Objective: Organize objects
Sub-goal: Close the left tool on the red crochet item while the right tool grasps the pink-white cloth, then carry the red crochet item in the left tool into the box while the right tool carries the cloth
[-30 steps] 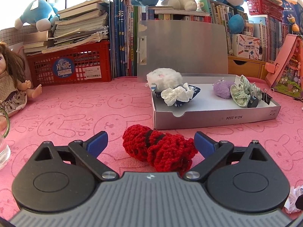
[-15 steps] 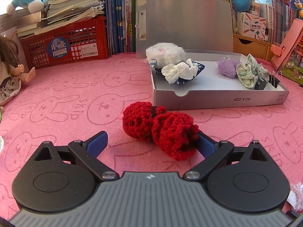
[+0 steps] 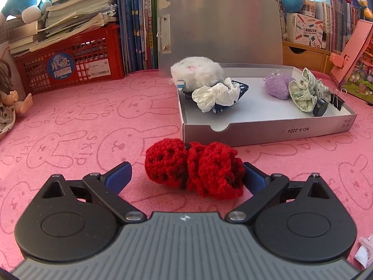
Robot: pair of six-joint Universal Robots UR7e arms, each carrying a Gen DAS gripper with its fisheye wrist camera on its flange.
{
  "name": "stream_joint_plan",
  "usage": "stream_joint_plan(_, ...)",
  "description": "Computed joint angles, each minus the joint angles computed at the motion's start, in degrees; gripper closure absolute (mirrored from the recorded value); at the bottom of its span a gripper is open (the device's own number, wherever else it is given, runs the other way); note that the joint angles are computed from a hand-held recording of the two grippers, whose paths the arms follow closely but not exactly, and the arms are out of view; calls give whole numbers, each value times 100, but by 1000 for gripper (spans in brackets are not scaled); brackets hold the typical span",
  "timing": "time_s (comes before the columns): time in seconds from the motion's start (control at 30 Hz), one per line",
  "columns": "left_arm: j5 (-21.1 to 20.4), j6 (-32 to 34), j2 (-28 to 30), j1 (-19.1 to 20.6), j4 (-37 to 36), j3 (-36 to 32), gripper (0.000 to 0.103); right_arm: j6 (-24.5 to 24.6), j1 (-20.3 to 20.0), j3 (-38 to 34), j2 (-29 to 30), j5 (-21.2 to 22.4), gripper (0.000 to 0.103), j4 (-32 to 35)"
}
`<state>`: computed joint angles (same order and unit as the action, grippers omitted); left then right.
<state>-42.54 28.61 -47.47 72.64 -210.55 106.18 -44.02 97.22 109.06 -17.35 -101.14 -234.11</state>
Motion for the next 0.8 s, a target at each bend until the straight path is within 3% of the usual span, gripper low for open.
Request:
stream_joint_plan(0.1, -36, 65, 19, 0, -112, 19, 6, 5, -2, 5, -5, 9, 18, 5)
stream_joint_plan(0.17, -75, 65, 20, -10, -193, 58, 20, 8, -8, 18, -13, 33, 18, 9)
stream_joint_plan(0.27, 36, 112, 97, -80, -457, 95, 26, 16, -23, 36, -23, 76, 19, 13)
stream_joint_plan(0.33, 108, 123, 114, -128, -564, 139, 27, 20, -48, 63, -33, 137, 22, -8)
stream_joint_plan(0.43, 187, 5, 57, -203, -606, 274, 28, -34, -74, 137, -75, 198, 33, -42)
stream_joint_plan(0.5, 244, -26, 14, -275, -701, 419, 28, -77, -61, 162, -112, 172, 48, -19)
stream_joint_plan(0.8, 308, 50, -37, -586, -1387, 976, 28, -132, 19, 151, -104, 69, 49, -39)
